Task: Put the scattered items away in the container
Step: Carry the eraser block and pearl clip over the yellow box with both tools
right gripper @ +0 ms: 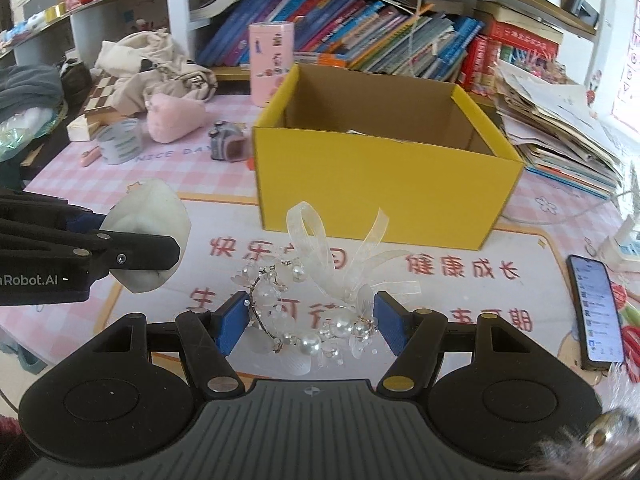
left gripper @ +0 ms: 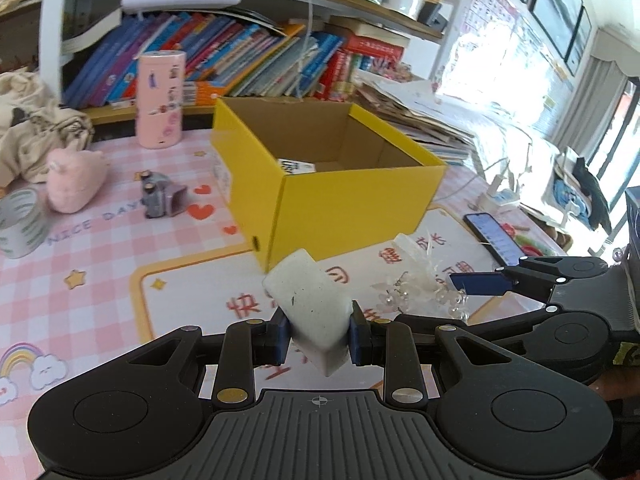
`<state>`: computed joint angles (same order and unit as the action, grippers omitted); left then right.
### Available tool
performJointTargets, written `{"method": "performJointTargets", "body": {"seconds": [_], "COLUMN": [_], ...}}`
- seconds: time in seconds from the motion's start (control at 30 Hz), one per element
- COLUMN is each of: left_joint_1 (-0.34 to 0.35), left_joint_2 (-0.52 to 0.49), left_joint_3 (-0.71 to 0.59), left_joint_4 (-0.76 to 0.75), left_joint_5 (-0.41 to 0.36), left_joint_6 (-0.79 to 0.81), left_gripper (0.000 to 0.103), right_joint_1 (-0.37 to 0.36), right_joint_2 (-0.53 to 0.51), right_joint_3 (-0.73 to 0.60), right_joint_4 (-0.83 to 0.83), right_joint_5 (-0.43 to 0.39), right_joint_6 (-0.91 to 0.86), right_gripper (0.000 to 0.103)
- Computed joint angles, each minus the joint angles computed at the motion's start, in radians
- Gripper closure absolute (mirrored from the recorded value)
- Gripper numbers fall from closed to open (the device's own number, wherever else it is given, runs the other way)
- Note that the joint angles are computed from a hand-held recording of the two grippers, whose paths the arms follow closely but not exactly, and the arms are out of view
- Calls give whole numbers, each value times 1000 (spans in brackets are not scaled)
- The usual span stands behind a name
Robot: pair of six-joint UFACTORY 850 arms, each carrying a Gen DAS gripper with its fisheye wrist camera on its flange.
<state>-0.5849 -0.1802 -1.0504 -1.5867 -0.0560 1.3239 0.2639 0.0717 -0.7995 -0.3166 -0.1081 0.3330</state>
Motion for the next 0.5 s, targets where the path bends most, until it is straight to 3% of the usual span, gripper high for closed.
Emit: {"method": "performJointTargets", "body": {"seconds": [0.37,0.5], "left_joint_1": [-36,-53], "left_joint_2": [-73,-95], "left_joint_3": [-92,-127], "left_joint_4": [160,87], "left_joint_5": [-27,-28], "left_joint_6": [-139,-40], "left_gripper": [77,77], "right_joint_1": [-74,-102], "right_joint_2": [12,17], "right_joint_3": [3,2], "right_joint_4": [122,183], "right_joint_5": [-11,-1], "right_joint_6": [-152,-239], "right_gripper": [37,37]}}
